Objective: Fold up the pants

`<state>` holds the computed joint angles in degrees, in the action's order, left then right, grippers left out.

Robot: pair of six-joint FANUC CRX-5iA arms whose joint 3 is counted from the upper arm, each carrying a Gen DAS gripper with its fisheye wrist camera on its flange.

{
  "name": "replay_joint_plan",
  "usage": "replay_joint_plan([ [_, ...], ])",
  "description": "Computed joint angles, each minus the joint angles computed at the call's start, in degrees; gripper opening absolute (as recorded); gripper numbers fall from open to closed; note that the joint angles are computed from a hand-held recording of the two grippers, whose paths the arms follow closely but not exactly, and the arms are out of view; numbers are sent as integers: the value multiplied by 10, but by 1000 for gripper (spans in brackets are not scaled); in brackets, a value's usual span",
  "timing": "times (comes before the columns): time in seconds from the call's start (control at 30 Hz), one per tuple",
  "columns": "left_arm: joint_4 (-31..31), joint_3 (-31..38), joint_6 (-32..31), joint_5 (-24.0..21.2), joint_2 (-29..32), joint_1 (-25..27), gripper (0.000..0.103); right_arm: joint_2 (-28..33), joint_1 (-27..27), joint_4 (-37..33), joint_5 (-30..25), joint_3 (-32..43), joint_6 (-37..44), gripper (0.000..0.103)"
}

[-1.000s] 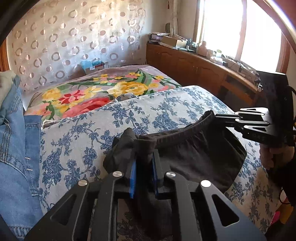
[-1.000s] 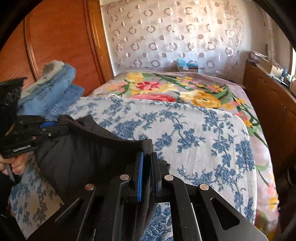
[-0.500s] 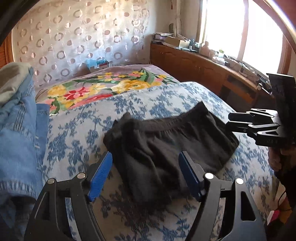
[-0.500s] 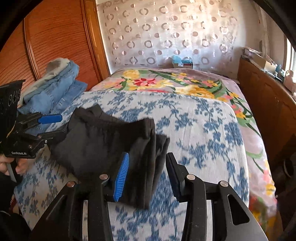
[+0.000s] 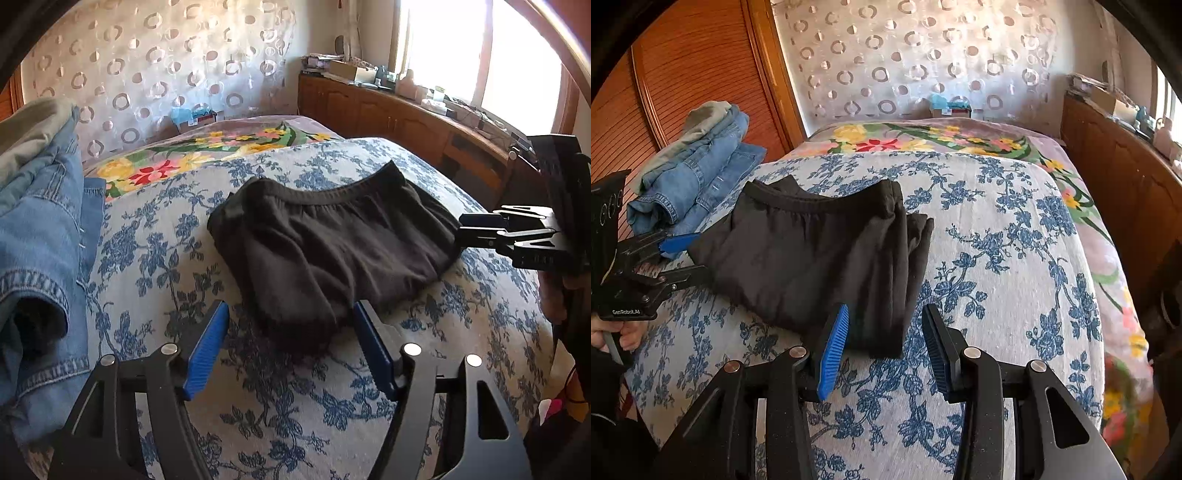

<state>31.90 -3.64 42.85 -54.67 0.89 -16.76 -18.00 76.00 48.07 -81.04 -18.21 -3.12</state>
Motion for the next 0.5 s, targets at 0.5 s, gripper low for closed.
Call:
replay_joint_plan([
  [0.5,-3,-8,-1,-16,1,15,44,11,-2,-19,-2,4,11,44],
])
